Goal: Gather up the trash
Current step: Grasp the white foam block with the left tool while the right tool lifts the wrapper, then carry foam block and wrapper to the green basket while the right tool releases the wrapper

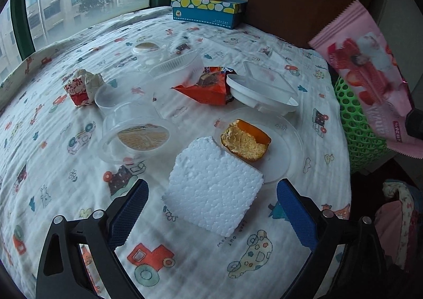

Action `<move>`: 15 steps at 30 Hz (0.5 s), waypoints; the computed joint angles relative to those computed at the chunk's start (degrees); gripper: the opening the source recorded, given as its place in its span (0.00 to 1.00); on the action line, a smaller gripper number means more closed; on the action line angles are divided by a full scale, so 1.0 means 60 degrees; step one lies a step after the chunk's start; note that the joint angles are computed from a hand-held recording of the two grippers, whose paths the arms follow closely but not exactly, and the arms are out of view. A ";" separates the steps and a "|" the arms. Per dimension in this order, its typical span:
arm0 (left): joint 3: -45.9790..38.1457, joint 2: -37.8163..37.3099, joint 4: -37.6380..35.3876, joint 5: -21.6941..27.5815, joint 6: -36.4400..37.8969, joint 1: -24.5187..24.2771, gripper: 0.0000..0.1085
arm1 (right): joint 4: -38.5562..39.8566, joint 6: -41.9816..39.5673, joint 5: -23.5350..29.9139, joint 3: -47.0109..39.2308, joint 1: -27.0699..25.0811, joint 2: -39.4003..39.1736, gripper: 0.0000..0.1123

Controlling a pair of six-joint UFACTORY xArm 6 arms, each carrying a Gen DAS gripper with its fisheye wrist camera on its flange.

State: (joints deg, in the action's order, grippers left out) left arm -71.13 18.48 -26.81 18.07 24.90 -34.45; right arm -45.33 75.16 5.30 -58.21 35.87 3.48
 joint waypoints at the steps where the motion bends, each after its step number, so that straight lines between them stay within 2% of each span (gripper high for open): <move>1: -0.0040 0.0044 0.0130 0.0037 -0.0093 0.0005 0.76 | -0.0203 0.0221 0.0061 0.0045 -0.0015 -0.0073 0.42; 6: -0.0115 0.0119 -0.0142 0.0154 0.0182 0.0001 0.66 | -0.1357 0.1632 0.0400 0.0553 -0.0111 -0.0672 0.42; 15: 0.0217 -0.0396 -0.0234 0.0101 0.0056 -0.0103 0.64 | -0.2624 0.3251 0.1118 0.1465 -0.0307 -0.1768 0.42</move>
State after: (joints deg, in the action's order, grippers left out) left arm -69.83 16.11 -28.22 18.68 25.24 -35.07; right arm -61.08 94.66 12.01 -49.42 34.03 -7.12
